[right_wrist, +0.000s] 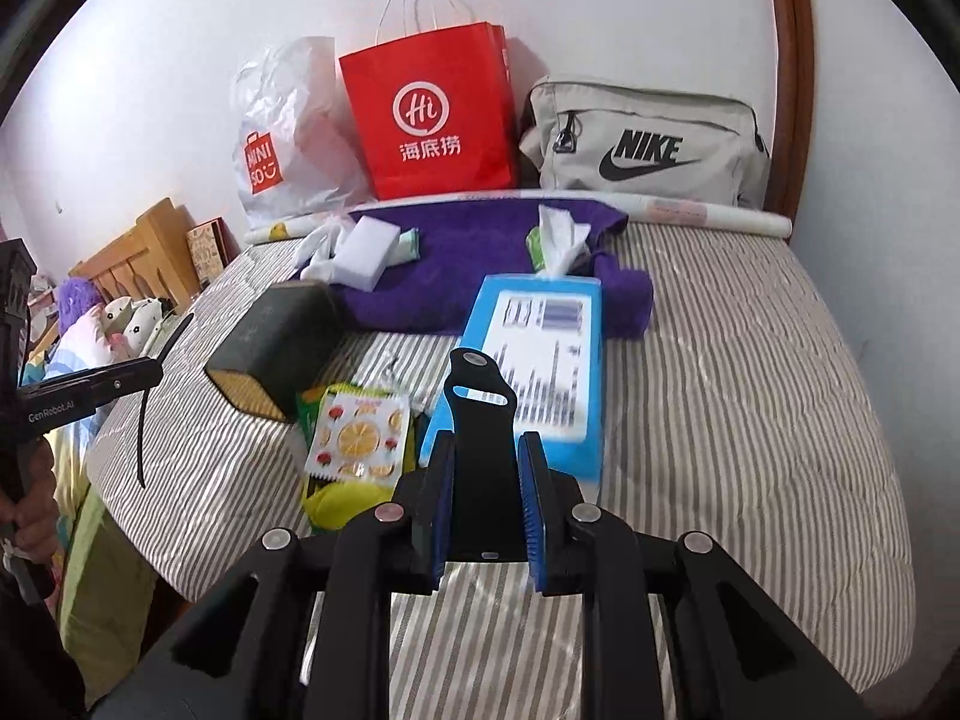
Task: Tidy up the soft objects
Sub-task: 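Carry the black band in the left tool while the right tool carries its strap over the towel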
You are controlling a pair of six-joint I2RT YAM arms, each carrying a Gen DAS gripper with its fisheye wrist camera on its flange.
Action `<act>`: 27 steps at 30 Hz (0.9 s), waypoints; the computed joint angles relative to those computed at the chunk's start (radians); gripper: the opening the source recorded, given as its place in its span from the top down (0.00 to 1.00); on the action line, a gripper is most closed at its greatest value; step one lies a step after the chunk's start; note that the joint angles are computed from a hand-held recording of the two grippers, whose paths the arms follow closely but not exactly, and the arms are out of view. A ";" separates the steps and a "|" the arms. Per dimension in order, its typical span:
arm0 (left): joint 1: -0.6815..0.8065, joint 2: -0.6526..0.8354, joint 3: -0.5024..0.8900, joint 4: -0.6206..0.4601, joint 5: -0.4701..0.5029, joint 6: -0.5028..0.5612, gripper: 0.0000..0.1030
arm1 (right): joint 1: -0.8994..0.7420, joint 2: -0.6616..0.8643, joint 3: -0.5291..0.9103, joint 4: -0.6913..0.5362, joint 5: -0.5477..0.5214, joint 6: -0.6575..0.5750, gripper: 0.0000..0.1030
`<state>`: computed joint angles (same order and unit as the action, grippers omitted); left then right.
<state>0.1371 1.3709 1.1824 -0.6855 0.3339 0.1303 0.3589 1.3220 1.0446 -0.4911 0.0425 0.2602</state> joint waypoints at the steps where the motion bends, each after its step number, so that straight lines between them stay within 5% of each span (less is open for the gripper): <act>1: -0.001 0.016 0.017 0.003 0.002 -0.005 0.81 | -0.006 0.015 0.018 -0.001 -0.002 -0.005 0.80; 27: -0.067 0.430 0.472 -0.043 0.002 -0.079 0.81 | -0.108 0.391 0.400 0.009 -0.066 -0.079 0.80</act>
